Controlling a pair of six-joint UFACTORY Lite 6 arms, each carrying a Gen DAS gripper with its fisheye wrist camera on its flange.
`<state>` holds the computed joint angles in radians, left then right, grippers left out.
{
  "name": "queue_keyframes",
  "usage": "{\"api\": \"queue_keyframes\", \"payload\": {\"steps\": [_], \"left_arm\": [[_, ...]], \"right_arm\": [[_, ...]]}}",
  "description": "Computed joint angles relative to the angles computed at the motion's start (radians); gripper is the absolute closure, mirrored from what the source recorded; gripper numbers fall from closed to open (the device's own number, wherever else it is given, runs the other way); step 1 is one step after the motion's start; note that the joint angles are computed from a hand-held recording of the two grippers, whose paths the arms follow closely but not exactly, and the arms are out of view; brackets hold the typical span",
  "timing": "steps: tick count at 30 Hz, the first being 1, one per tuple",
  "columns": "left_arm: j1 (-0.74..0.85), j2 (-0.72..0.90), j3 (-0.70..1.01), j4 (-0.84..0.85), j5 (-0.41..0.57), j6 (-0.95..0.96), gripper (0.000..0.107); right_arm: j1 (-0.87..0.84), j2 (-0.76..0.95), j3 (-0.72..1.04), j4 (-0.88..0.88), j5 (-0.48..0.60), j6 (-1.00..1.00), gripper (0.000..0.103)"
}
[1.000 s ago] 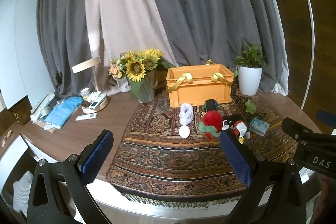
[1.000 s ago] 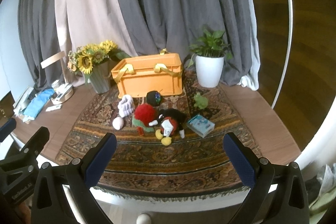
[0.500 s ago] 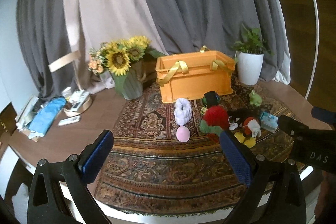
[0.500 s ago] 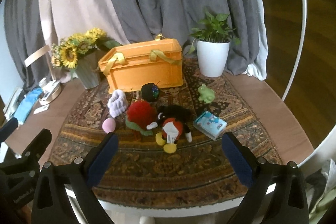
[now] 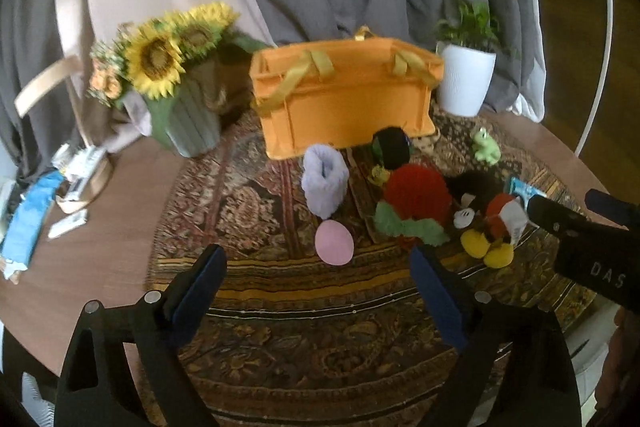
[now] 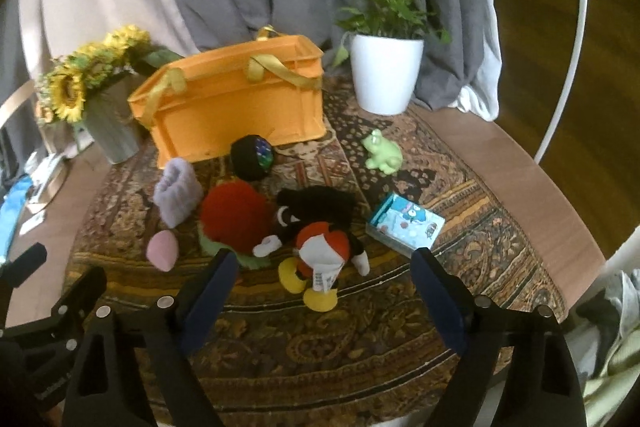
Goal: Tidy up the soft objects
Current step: 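Grasp the pink egg plush with left gripper while right gripper grasps the black penguin plush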
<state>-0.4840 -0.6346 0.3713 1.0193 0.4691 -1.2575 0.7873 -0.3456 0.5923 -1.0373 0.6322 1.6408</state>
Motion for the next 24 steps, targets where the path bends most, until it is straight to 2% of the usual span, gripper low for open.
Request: {"api": "queue_keyframes", "payload": {"steps": [2, 5, 9, 14, 19, 24], "left_arm": [[0.037, 0.081, 0.016, 0.036, -0.056, -0.044, 0.018], [0.048, 0.189, 0.039, 0.157, -0.096, -0.194, 0.019], [0.030, 0.332, 0.082, 0.330, -0.081, -0.413, 0.023], [0.048, 0.480, 0.130, 0.521, -0.084, -0.631, 0.025], [0.071, 0.630, 0.190, 0.678, -0.084, -0.811, 0.030], [0.076, 0.726, 0.231, 0.747, -0.072, -0.896, 0.034]], "right_arm": [[-0.045, 0.046, 0.008, 0.004, -0.051, -0.008, 0.021], [-0.106, 0.106, 0.011, -0.032, -0.128, 0.005, 0.022], [-0.182, 0.179, 0.025, -0.066, -0.231, -0.021, 0.026], [-0.247, 0.283, 0.053, -0.220, -0.329, 0.069, 0.028], [-0.278, 0.378, 0.091, -0.402, -0.360, 0.217, 0.030], [-0.293, 0.437, 0.111, -0.512, -0.377, 0.297, 0.035]]}}
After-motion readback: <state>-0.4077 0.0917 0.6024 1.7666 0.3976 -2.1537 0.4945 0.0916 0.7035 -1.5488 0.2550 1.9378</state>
